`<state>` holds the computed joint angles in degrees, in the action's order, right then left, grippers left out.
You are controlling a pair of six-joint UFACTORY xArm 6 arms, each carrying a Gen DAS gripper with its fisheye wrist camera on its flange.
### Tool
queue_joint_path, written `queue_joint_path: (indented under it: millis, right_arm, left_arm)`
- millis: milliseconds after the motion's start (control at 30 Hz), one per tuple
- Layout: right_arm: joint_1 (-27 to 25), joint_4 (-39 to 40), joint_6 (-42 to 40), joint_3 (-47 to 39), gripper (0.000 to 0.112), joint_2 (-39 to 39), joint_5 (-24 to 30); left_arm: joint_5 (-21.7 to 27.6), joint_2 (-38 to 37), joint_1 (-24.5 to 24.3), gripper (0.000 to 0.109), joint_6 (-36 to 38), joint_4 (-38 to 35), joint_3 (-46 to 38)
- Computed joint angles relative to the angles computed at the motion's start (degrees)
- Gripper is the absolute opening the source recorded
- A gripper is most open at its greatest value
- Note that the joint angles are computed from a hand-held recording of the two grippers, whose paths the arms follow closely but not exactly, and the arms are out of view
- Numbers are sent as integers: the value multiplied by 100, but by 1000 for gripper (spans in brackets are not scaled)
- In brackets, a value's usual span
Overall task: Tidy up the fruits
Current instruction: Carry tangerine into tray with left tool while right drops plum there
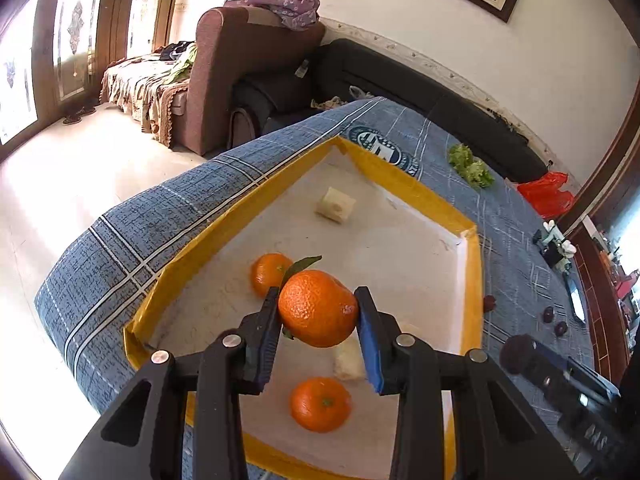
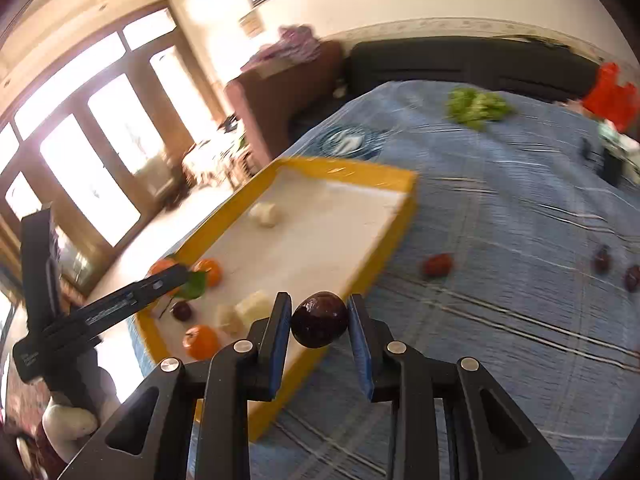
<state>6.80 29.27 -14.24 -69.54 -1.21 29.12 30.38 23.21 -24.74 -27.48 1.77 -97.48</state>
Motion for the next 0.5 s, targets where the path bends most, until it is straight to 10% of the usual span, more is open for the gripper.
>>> queue_joint_path:
  millis: [500]
  right_arm:
    - [620,-935,380,-531,32,853,346]
  left_arm:
    - [384,597,80,35,408,-306,-740]
